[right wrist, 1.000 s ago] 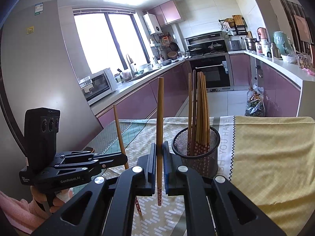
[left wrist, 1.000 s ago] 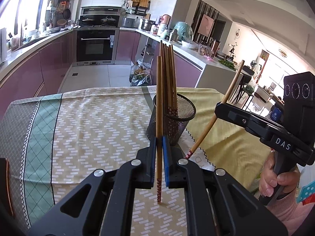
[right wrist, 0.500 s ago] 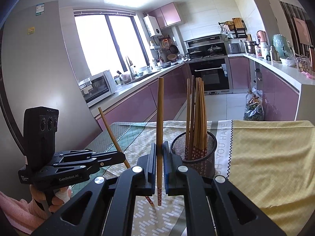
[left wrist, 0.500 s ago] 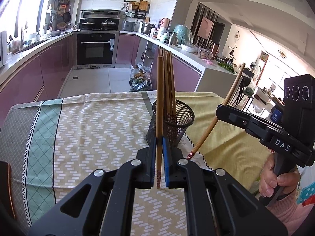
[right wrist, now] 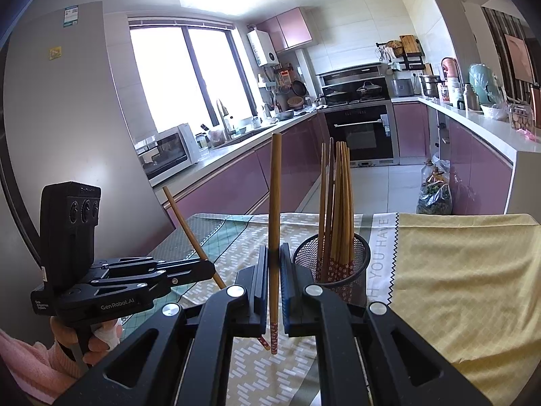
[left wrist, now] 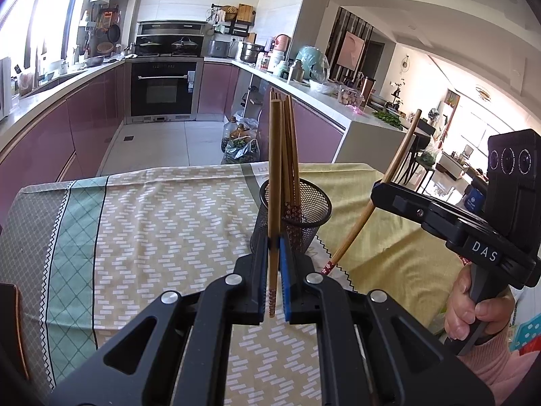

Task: Organize utensils
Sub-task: 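Hold the right gripper's chopstick above the mesh cup and lower it toward the opening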

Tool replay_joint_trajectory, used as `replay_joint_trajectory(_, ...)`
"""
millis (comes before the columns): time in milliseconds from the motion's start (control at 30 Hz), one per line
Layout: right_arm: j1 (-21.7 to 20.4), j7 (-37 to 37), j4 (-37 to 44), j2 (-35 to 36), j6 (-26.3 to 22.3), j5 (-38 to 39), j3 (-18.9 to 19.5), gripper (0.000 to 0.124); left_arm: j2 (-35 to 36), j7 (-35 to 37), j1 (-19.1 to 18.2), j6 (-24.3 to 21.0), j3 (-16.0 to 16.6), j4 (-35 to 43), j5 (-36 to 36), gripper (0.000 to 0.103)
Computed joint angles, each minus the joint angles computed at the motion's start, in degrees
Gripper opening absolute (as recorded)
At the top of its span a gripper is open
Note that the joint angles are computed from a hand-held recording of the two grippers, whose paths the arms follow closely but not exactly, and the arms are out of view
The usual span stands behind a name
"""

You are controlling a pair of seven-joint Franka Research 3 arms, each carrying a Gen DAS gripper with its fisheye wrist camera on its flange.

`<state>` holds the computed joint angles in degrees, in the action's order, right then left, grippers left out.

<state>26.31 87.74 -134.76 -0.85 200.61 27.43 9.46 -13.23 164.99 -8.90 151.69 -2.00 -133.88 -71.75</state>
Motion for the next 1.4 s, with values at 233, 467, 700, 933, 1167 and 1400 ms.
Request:
replay_joint_trajectory(233,0.13,-1.28,0.5,0.13,0.03,1.29,0.17,0.006,-0.02,0.21,-0.1,0.25,-0.05,0.27,-0.14,0.007)
replay_joint_trajectory(467,0.34,-3.93,1.05,-0.04,0.07,3.92,0.49,0.006,-0.14,0.46,-0.18,0.5,-0.09,0.36,-0.37,0.007)
replay_joint_trajectory(700,0.56,-5.58,1.57,0.17,0.17,5.5,0.51,0.006,-0.27,0.5,-0.28,0.62,-0.07,0.53,-0.37,0.007)
replay_joint_trajectory(933,0.54,-7.22,1.93,-0.27,0.1,6.89,0.51,0.006,-0.37,0.86,-0.4,0.63,0.04,1.0,-0.5,0.007)
replay_joint_trajectory(1167,0.8,-10.23,3.61,0.51,0.1,9.83,0.68,0.006,-0.39,0.6,-0.52,0.53,0.06,1.73,-0.12,0.007)
replay_joint_trajectory(1400,0.85,-10.36,3.75,0.53,0.1,9.66,0.45,0.006,-0.31,0.25,-0.53,0.13,0.2,2.23,0.27,0.007)
